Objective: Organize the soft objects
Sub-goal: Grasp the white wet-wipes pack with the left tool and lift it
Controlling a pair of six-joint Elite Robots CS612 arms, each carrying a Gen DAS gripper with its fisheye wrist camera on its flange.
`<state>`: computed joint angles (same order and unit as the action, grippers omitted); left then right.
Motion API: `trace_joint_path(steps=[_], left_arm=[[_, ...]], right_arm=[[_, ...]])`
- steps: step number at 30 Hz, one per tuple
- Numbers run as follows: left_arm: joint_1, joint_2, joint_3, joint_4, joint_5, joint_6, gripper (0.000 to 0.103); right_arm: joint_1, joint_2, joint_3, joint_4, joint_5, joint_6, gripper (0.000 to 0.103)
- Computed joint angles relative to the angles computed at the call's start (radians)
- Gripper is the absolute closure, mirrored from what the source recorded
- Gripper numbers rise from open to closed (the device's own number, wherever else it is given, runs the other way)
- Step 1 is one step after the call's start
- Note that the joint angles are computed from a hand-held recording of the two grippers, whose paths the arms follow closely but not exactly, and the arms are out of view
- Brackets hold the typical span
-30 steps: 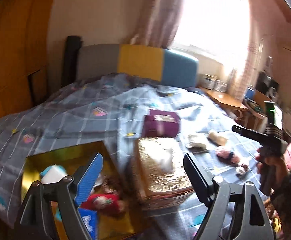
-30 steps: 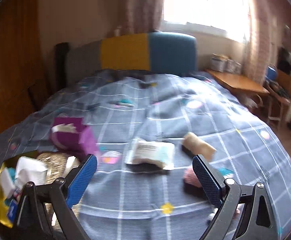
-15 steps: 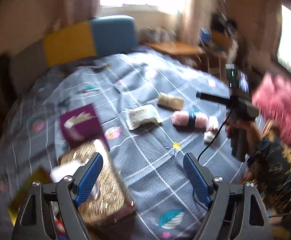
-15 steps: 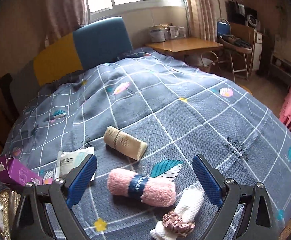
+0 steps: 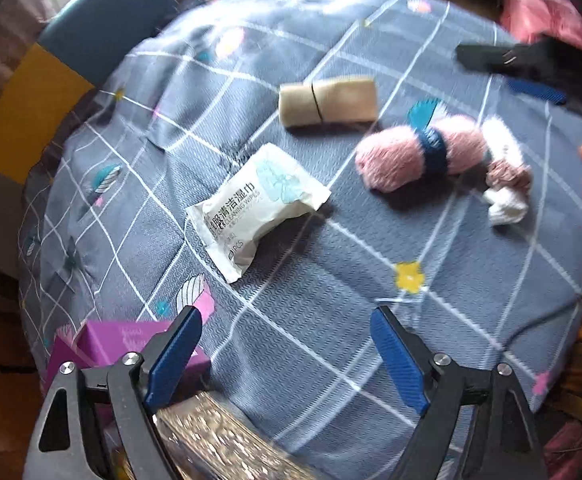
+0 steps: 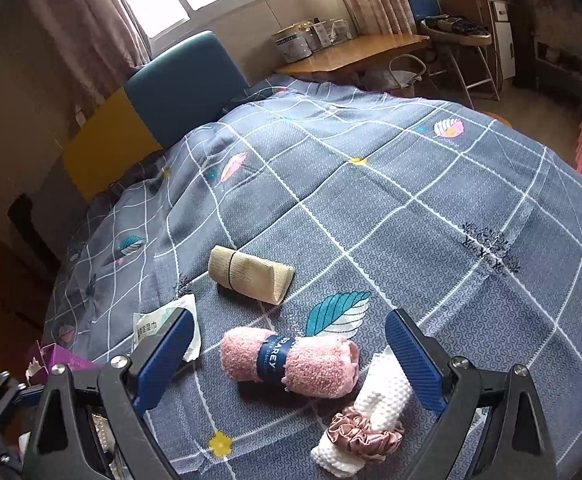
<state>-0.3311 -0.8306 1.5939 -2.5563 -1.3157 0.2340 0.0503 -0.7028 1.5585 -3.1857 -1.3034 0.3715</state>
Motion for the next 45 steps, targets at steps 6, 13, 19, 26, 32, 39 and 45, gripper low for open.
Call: trace_joint_path(steps=[6,13,19,26,32,39,45], left_arm=[[-0.004,0.081,-0.118,0.12,0.103,0.056,0.015],[-0.002,0.145,-0.214,0.173,0.12,0.161,0.014],[0.002,0.183,-0.263,0.201,0.111,0.225,0.014],[0.025,0.222,-0.332,0.248,0.069,0.205,0.028],[0.038,0.218,-0.332,0.245,0.033,0.174,0.053],[0.045,0.173,-0.285,0.248,-0.079,0.148,0.056],[0.047,0.094,-0.164,0.171,-0.128,0.031,0.056]], right_arm=[[-0.015,0.004,-0.006,0.035,0.063,0.036,0.006],[-0.028,0.005,-0.003,0.031,0.119,0.067,0.006],[-0.035,0.006,-0.001,0.031,0.146,0.089,0.005],[-0.034,0.007,-0.005,0.04,0.153,0.08,0.005],[-0.028,0.007,-0.006,0.036,0.13,0.054,0.005],[-0.027,0.008,-0.009,0.049,0.116,0.044,0.006],[-0.025,0.009,-0.013,0.07,0.113,0.037,0.006]])
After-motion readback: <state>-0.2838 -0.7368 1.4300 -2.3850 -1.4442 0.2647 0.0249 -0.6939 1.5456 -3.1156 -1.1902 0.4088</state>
